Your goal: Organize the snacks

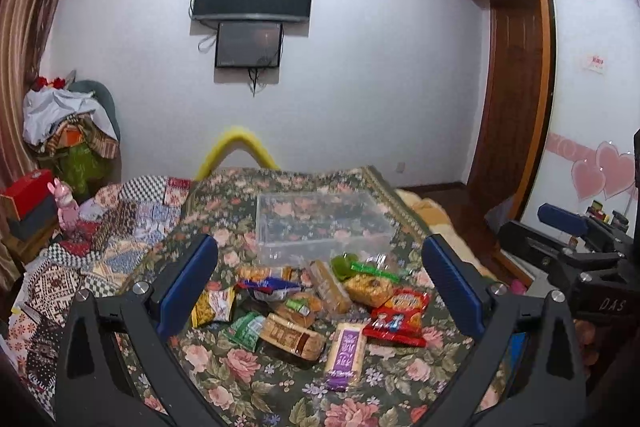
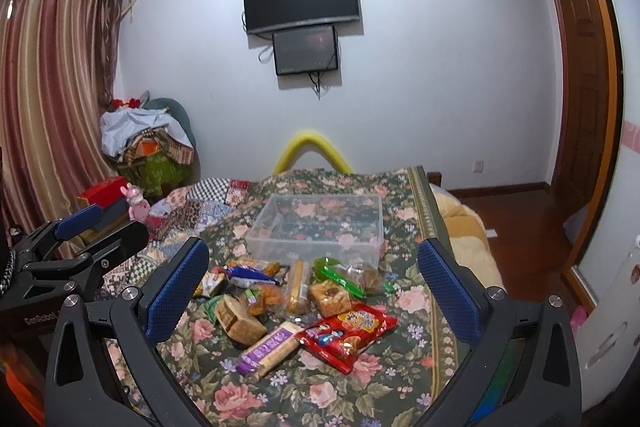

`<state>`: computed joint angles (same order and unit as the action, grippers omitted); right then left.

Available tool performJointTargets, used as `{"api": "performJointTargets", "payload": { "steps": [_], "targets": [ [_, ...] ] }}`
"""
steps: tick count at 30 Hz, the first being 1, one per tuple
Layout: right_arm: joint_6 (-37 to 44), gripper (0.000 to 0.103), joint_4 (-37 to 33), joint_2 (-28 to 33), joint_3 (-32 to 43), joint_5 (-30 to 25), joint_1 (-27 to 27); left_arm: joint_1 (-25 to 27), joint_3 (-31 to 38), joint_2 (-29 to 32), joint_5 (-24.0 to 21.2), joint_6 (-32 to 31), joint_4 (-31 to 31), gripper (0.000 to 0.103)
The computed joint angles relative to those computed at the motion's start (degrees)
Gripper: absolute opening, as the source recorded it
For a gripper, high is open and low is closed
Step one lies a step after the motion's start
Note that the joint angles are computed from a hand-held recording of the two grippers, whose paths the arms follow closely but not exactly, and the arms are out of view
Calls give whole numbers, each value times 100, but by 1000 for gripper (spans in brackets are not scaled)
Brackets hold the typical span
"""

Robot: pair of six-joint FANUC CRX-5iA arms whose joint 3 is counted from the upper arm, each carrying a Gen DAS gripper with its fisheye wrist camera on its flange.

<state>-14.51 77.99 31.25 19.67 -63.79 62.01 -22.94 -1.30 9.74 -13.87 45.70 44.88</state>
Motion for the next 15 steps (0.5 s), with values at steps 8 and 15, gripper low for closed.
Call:
{"api": "performJointTargets", "payload": {
  "steps": [8, 15],
  "targets": [
    [217, 103, -861, 130, 135, 284, -242, 291, 1127, 753, -1238, 1821, -1894, 103],
    [625, 103, -1798, 277, 343, 466, -431, 462, 1723, 1392, -2152, 2030, -1866, 103]
  ]
}}
